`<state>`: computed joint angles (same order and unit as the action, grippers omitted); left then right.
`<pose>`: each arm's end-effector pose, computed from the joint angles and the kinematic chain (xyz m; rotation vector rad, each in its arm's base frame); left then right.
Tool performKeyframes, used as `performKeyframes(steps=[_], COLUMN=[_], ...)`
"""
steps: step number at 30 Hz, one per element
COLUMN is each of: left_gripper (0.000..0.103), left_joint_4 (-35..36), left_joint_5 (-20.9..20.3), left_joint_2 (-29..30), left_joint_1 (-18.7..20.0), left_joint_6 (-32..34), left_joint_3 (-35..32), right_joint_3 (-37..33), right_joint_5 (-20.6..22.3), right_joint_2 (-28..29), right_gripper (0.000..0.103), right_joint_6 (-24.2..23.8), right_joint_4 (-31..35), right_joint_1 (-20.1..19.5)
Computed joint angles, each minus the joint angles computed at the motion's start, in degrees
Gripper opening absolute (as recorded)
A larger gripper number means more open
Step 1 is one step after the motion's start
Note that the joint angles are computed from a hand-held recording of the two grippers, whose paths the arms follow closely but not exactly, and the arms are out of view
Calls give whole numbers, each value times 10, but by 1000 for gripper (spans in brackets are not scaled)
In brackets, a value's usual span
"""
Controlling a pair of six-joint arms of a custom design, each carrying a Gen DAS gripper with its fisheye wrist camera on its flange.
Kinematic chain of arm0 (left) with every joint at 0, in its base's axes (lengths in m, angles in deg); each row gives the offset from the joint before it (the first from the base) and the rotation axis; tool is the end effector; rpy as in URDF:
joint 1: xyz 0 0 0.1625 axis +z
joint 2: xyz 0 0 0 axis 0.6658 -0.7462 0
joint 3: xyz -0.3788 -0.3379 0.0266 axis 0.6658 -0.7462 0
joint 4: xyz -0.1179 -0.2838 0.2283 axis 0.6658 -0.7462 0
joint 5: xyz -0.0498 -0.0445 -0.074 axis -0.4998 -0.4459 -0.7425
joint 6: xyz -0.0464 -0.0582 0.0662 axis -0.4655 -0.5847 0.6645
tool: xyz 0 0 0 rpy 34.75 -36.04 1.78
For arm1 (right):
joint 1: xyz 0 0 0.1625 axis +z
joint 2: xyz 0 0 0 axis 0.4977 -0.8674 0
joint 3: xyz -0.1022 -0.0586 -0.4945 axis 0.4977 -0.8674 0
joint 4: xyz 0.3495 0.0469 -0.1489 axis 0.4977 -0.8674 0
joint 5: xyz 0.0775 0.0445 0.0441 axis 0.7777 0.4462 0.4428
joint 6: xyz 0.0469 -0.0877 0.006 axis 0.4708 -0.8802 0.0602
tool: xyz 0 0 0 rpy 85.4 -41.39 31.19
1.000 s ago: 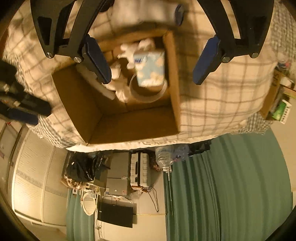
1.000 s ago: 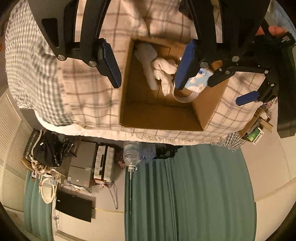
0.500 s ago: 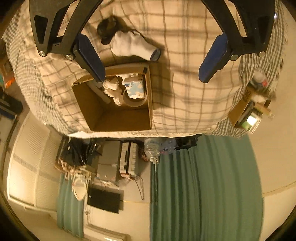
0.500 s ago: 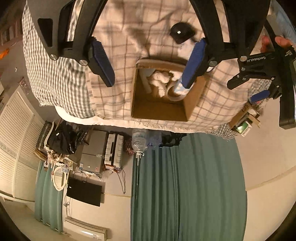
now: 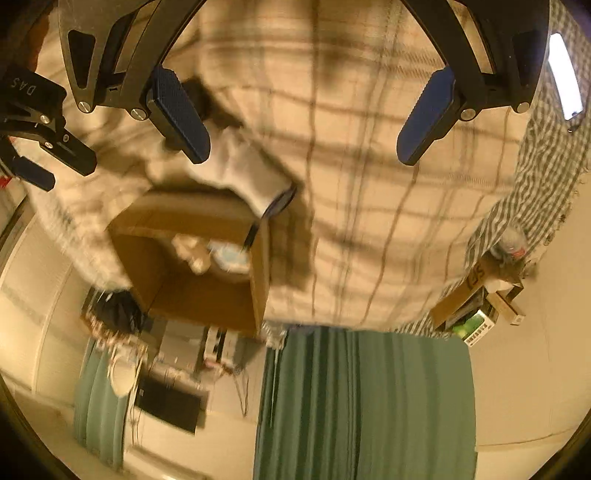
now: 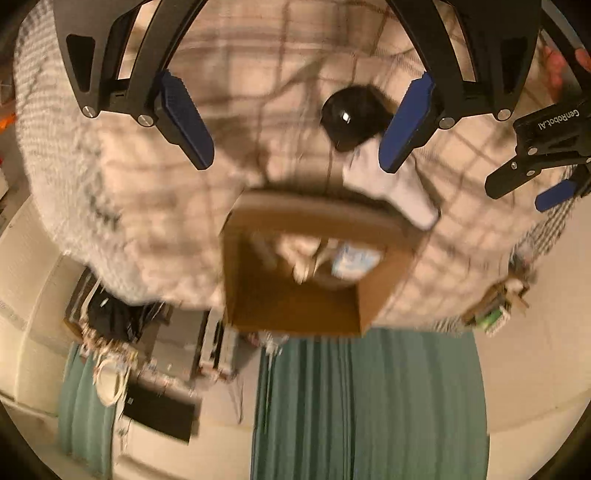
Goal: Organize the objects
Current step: 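Grasp the dark plastic cup with the right gripper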
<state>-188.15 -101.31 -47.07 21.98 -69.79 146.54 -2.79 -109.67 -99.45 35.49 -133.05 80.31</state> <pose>-0.0624 -0.6407 0.2826 -0.2563 1.9516 -1.1095 0.3684 -0.7325 0.0409 1.1691 -2.3267 0.5731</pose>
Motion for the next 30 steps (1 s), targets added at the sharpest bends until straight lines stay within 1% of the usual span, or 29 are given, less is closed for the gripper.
performKeyframes(steps=[2,3,6,9,11,12,15,17,20,22,25,26,27,28,30], left_gripper=[103,103,103,103,103,103,103,103,103,103,103,103,103,103,103], left_joint_4=[39,53,67,63,88,99,108,106,117,122,124,133,146,161,175], left_joint_5=[10,8,3,2,7,9,7,9,12,16,20,20,18,15,9], left_joint_2=[3,3,0,-6,-13,-17,-24,-26,-25,-24,-21,-22,-23,-25,-27], left_joint_1=[5,7,10,12,14,14,16,16,16,15,15,16,17,18,19], left_joint_6=[-10,-15,-26,-39,-76,-93,-115,-119,-125,-125,-122,-129,-140,-154,-167], left_joint_3=[-3,-5,-5,2,4,6,12,13,11,10,8,7,6,6,7], right_joint_3=[-9,-13,-23,-21,-19,-18,-16,-18,-39,-64,-89,-94,-102,-103,-99], right_joint_5=[-18,-25,-49,-63,-67,-77,-92,-89,-83,-98,-110,-115,-118,-117,-99], right_joint_2=[12,18,30,42,48,52,57,58,69,86,103,106,109,109,100], right_gripper=[91,91,91,91,91,91,91,91,91,91,90,88,76,69,68], right_joint_6=[-1,-2,0,-19,-30,-37,-46,-41,-21,0,15,18,27,32,47], right_joint_4=[22,31,60,58,60,60,54,62,91,112,146,156,178,185,190], right_joint_1=[-4,-4,-4,0,3,4,7,6,5,6,4,3,0,-2,-8])
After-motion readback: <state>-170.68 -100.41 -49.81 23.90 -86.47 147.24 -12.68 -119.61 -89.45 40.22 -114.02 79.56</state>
